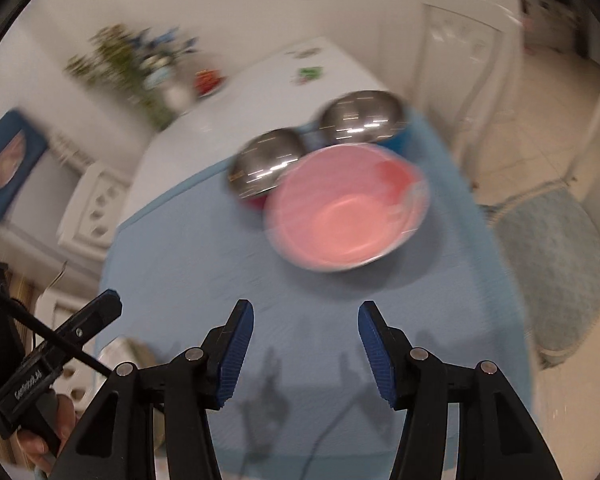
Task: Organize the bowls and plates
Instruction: 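Move both grippers to the pink bowl and close on its rim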
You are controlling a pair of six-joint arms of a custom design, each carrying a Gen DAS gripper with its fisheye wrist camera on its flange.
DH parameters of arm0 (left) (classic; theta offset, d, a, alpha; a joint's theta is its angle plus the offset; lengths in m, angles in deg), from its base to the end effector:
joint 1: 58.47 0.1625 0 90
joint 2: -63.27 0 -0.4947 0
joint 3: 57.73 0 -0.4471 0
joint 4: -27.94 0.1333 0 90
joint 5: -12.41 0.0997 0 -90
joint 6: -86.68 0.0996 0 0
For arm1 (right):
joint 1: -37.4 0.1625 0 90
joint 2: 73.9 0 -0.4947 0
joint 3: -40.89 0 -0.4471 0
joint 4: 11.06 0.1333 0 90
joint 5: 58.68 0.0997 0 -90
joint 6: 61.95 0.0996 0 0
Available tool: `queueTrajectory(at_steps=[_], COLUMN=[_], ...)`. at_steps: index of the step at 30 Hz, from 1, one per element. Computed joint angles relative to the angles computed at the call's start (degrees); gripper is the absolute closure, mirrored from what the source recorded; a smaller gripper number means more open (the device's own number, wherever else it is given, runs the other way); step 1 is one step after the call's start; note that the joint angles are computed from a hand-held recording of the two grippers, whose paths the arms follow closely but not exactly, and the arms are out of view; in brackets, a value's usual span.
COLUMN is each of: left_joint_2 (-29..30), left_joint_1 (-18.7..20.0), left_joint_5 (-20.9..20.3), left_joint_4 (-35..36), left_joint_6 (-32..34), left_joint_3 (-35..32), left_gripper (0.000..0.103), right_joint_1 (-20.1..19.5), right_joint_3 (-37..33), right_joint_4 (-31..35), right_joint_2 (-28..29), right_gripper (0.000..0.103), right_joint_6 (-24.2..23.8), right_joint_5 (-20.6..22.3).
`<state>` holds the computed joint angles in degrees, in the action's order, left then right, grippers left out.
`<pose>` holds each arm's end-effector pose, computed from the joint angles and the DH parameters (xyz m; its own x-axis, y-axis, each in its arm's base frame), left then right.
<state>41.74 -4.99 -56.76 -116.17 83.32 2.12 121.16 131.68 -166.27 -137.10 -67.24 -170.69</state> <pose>-0.4192 -0.8496 0.0044 -0.8409 0.4323 -0.3256 0.5243 0.8000 -0.2917 0.0134 -0.7606 0.3847 -0.9009 0.2542 0.3519 0.0030 0.8143 -0.5805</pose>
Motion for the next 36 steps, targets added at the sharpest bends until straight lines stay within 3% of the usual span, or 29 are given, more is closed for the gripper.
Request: queueTrajectory(at_steps=[10, 15, 18, 21, 25, 28, 36], left_joint_2=[19.8, 25.5, 28.3, 28.9, 29.4, 28.7, 18.0], left_joint_1=[0.4, 1.4, 1.8, 1.6, 1.3, 0.8, -0.6], left_joint_5=[3.6, 3.6, 2.6, 2.9, 3.0, 4.7, 4.6], left_joint_4=[15.7, 20.2, 22.9, 22.7, 22.4, 22.1, 11.1], left_joint_6=[-7.1, -10.2, -10.2, -10.4, -9.7, -9.4, -9.9], left_joint_3=[-28.9, -37.9, -43.0, -43.6, -44.1, -42.7, -22.6], left_gripper=[0.058, 0.061, 0.072, 0.075, 0.087, 0.087, 0.087], right_joint_1=[-5.5, -6.6, -7.2, -7.5, -7.1, -6.2, -5.1], right_joint_3=[-12.4, -16.6, -18.3, -18.5, -18.5, -17.3, -10.9], right_joint_4=[10.4, 12.9, 14.3, 14.0, 14.5, 12.9, 13.1], right_joint_2=[5.6, 8.7, 10.0, 10.5, 10.8, 10.6, 5.9], right_gripper=[0.050, 0.050, 0.065, 0.071, 0.086, 0.086, 0.086], right_joint_6=[-1.4, -3.8, -5.1, -6.9, -9.4, -11.5, -12.6], right_joint_5=[0.2, 0.7, 1.2, 2.7, 3.3, 1.0, 2.0])
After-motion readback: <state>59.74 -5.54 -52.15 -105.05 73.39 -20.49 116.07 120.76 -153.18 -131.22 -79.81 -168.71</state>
